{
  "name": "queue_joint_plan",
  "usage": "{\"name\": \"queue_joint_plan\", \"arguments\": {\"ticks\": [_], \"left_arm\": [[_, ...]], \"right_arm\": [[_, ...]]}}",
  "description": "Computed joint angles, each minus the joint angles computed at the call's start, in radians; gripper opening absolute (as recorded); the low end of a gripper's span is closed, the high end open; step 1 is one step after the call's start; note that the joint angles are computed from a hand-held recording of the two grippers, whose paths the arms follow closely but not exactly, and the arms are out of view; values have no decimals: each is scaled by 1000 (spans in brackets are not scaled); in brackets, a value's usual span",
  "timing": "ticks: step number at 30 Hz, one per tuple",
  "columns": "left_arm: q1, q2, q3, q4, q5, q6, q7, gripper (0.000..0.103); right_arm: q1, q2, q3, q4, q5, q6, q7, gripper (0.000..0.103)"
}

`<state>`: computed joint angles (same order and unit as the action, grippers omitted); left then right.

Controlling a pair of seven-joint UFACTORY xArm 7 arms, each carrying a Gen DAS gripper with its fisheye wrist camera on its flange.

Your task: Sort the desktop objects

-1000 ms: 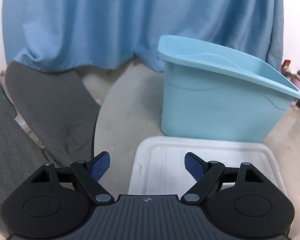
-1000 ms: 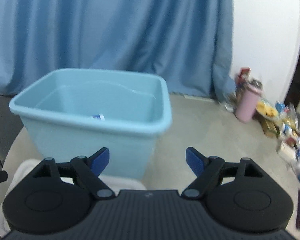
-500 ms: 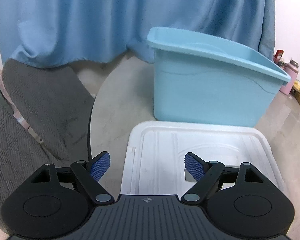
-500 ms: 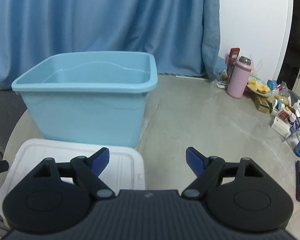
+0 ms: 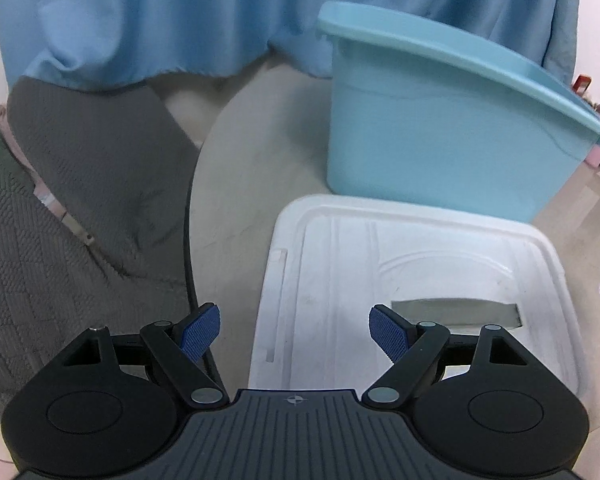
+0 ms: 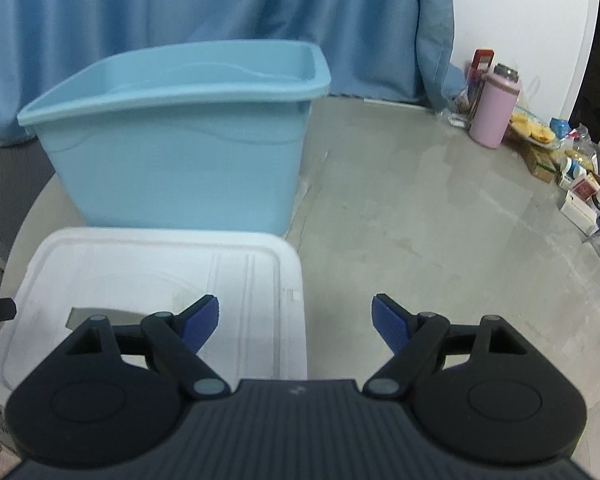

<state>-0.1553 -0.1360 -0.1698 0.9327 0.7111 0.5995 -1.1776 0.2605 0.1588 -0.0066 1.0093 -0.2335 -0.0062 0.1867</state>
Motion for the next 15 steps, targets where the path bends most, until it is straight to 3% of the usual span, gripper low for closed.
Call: {"name": "queue_joint_plan", "arguments": {"ticks": [5, 9, 15], "left_arm": [[-9, 28, 15, 30, -74, 33, 79, 84], [-18, 58, 32, 67, -154, 65, 169, 84], [-23, 90, 48, 111, -209, 99, 231, 84]], "right_arm": [[-25, 32, 39, 36, 42, 46, -43, 84], [-100, 60, 140, 71, 168, 88, -169, 84], [-87, 100, 140, 127, 226, 155, -233, 84]]}}
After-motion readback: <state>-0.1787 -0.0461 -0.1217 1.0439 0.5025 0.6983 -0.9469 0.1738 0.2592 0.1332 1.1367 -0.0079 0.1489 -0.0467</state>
